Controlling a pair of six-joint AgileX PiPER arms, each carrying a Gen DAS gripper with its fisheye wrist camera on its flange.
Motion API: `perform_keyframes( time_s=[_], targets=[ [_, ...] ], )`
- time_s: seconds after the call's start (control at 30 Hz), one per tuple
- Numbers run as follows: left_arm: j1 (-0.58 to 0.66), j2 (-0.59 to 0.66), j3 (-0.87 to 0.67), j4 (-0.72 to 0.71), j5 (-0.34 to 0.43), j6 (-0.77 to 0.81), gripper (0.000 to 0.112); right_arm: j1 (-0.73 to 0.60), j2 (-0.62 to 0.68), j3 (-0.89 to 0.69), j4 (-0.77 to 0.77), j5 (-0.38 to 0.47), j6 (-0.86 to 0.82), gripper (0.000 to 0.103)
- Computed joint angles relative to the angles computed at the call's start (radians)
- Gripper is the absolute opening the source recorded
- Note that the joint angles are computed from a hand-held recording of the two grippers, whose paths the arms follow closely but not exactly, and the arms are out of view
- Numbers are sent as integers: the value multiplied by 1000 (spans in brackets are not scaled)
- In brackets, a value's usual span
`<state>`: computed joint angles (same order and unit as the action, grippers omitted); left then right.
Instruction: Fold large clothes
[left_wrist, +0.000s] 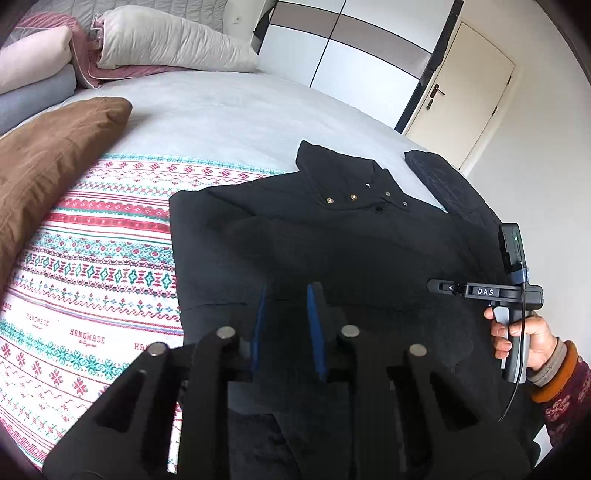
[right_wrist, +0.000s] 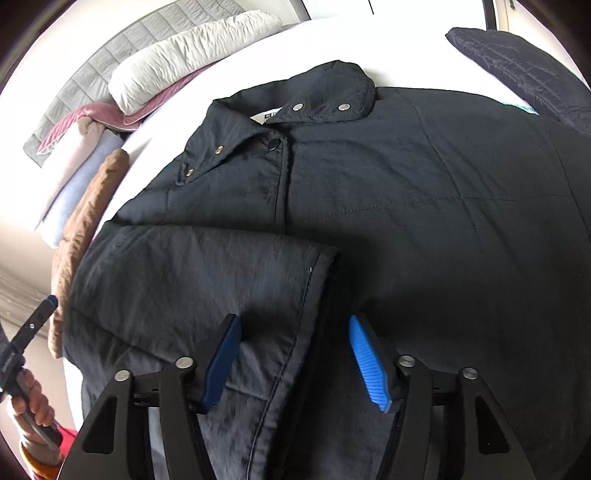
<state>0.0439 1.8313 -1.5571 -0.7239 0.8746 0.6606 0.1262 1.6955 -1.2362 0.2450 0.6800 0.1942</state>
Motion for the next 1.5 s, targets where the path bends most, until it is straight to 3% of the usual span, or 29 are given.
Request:
perform_keyframes(
  time_s=[0.03,0.1,0.27,0.4,0.5,0.6,0.67,0.73,0.77,0.87,0.97,1.03,1.1,1.2,1.37,1.5],
  targets=[
    [-2,11,-5,2,-10,-2,12,8,7,-13,-6,-14,4,30],
    [-1,12,7,-29,-34,28,12,23,13,-63,-79,10,70,13],
    [-9,49,30,-109,-71,108,12,45,-42,-122,-275,-31,158,10],
    [-50,98,55,-22,-129,73,12,36,12,-146,-330,-26,173,10],
    [-46,113,81,-63,-149,115,12,32,62,-117,-371,-57,197,10],
    [-49,96,72,-34,-141,91,13,45,95,-65,-454,-123,286,17],
    [-50,57,102,-34,-178,104,21,51,85,-46,-496,-134,329,22],
    [-46,22,150,-82,-230,157,45,60,53,-36,-531,-115,374,28],
    [-43,18,163,-101,-244,177,49,67,38,-24,-561,-124,407,32],
    [-53,34,175,-78,-271,177,51,91,-44,58,-620,-180,459,50],
    [-73,36,193,-54,-308,180,55,108,-52,98,-612,-194,428,52],
    [-101,23,193,38,-331,110,57,109,-21,121,-642,-191,442,58],
    [-142,-7,187,223,-340,-60,60,83,-28,135,-608,-215,432,62],
    [-163,-82,204,326,-294,-186,80,65,-70,114,-544,-134,405,64],
    [-159,-203,209,350,-126,-298,87,17,-281,199,-387,-34,260,79],
    [-158,-297,214,334,10,-367,96,-115,-465,271,-185,61,60,88]
  ],
)
